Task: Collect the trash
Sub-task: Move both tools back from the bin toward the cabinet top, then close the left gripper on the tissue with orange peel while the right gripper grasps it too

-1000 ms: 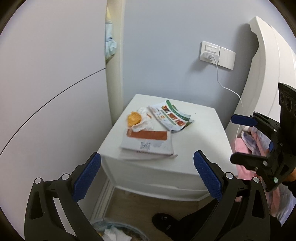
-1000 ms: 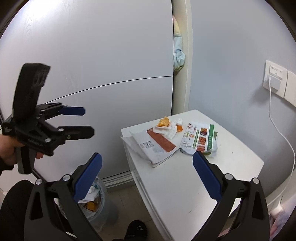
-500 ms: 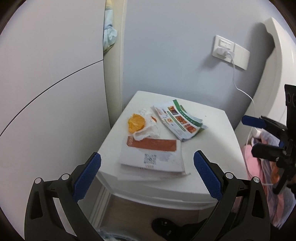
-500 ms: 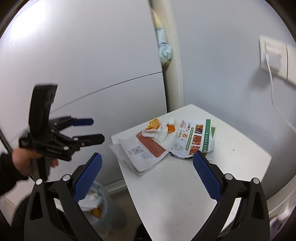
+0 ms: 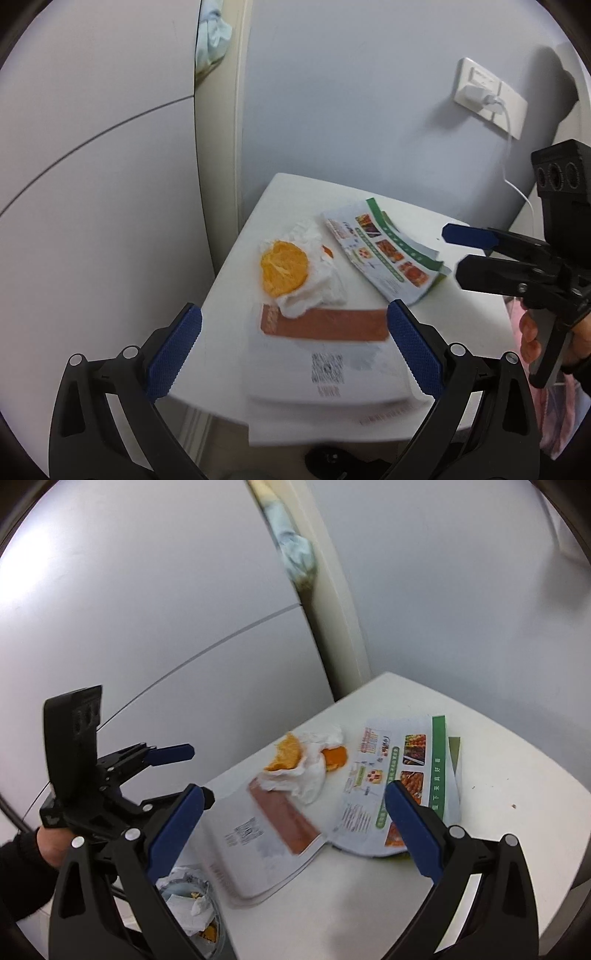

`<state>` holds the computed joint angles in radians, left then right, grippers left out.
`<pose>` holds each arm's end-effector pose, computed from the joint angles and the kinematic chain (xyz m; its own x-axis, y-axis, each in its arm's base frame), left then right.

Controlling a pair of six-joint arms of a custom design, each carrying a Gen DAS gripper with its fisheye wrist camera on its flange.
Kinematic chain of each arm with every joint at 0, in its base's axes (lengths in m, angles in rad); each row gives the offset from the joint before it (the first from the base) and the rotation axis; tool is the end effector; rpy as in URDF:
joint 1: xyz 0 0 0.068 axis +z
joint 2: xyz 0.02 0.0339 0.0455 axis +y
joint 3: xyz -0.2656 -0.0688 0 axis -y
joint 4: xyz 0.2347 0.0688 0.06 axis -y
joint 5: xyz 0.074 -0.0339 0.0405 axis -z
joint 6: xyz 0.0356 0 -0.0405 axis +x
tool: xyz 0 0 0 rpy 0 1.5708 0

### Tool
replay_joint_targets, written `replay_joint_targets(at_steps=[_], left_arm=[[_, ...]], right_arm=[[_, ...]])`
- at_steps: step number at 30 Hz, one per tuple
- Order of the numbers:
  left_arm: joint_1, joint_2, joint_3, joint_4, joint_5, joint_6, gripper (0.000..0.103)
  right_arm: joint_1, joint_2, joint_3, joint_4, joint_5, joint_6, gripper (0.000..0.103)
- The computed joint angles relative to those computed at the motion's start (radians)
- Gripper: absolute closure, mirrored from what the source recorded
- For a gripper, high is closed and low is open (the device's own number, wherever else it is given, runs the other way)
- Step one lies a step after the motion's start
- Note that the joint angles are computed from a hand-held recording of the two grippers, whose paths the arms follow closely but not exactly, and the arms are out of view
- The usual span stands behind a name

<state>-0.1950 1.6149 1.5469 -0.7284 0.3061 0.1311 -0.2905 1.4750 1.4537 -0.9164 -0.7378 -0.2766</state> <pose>0.3368 -0.0775 0.3456 -0.6441 0.2543 -0.7214 0.4798 0.8688 -0.1222 0.2846 -0.0601 0.3520 -0.6968 -0.0026 -0.7172 -0.3739 0.8547 0.3601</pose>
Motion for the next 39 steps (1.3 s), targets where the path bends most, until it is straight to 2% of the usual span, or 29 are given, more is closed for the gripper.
replay_joint_targets(at_steps=[4,9,12,16,22,23,24,25,26,36,37,39], left_arm=[[-0.007,0.075,0.055,0.011,0.008,0.007,0.006],[-0.034,0.136,0.097,0.017,0.007,0.049,0.006],[-0.043,0.158,0.107,0.019,0.018,0.075,0.006],[-0.046,0.173,0.116,0.014,0.03,0.103,0.006],[-0.04,0.18,0.135,0.002,0.063,0.149,0.006],[-0.04,0.186,0.144,-0.003,0.066,0.154,0.007],[-0.04,0.191,0.151,-0.005,0.07,0.159,0.008],[-0.042,0.198,0.161,-0.011,0.073,0.164,0.01],[-0.048,0.206,0.173,-0.014,0.069,0.164,0.013],[-0.056,0.238,0.195,-0.009,0.064,0.2,0.03],[-0.056,0.24,0.196,-0.011,0.067,0.2,0.035],[-0.056,0.243,0.187,-0.005,0.067,0.205,0.037]], right_arm=[[0.033,0.098,0.065,0.036,0.034,0.041,0.007],[0.054,0.222,0.188,-0.012,0.042,-0.027,0.007],[0.056,0.292,0.271,-0.059,0.01,-0.107,0.007],[0.051,0.406,0.44,-0.224,-0.063,-0.286,0.007],[0.066,0.543,0.66,-0.436,-0.048,-0.55,0.008],[0.067,0.561,0.688,-0.461,-0.047,-0.571,0.011],[0.057,0.546,0.67,-0.486,-0.05,-0.609,0.015],[0.062,0.566,0.702,-0.514,-0.041,-0.627,0.028],[0.068,0.569,0.704,-0.506,-0.028,-0.626,0.031],[0.107,0.628,0.757,-0.535,0.021,-0.666,0.031],[0.11,0.63,0.758,-0.543,0.023,-0.675,0.033],[0.117,0.643,0.776,-0.552,0.022,-0.671,0.037]])
